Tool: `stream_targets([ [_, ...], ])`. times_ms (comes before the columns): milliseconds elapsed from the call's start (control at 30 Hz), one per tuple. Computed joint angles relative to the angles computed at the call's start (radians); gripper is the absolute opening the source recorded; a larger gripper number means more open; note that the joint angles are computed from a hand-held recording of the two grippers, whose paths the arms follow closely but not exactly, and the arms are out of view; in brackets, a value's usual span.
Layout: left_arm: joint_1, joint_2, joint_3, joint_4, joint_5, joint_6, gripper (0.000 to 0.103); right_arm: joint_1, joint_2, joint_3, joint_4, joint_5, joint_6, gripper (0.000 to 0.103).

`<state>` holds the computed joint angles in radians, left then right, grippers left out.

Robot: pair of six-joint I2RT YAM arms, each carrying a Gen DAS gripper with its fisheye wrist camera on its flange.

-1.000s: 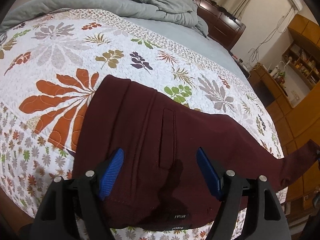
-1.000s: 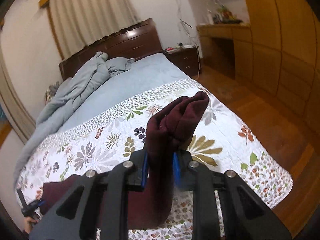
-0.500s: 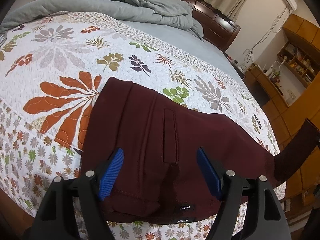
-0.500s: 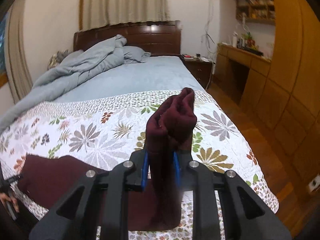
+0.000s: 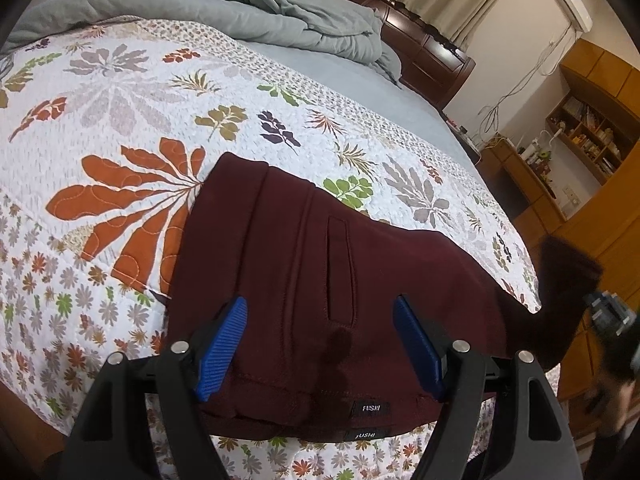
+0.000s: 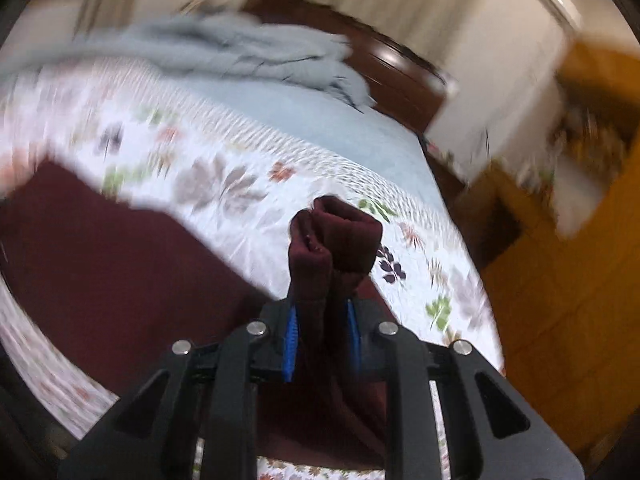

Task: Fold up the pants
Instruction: 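Lift the hems with the right gripper and fold them toward the waistband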

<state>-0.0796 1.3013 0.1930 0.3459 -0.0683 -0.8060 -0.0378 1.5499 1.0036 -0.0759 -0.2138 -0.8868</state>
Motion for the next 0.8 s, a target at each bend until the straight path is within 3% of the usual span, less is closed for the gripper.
stream_targets([
  [167, 0.025, -0.002, -0.019, 0.03, 0.037, 0.001, 0.076, 0.116, 0.021, -0.373, 0.461, 0.129, -0.275, 0.019],
  [267, 0.037, -0.004, -0.033, 0.051, 0.056, 0.002, 0.076, 0.118, 0.071, -0.495, 0.667, 0.126, -0.393, 0.019],
  [633, 0.04, -0.004, -0.036, 0.054, 0.061, 0.005, 0.076, 0.104, 0.142, -0.599, 0.869, 0.094, -0.515, 0.02],
  [800, 0.037, -0.007, -0.037, 0.053, 0.058, 0.004, 0.076, 0.072, 0.155, -0.626, 0.893, 0.069, -0.543, 0.02],
])
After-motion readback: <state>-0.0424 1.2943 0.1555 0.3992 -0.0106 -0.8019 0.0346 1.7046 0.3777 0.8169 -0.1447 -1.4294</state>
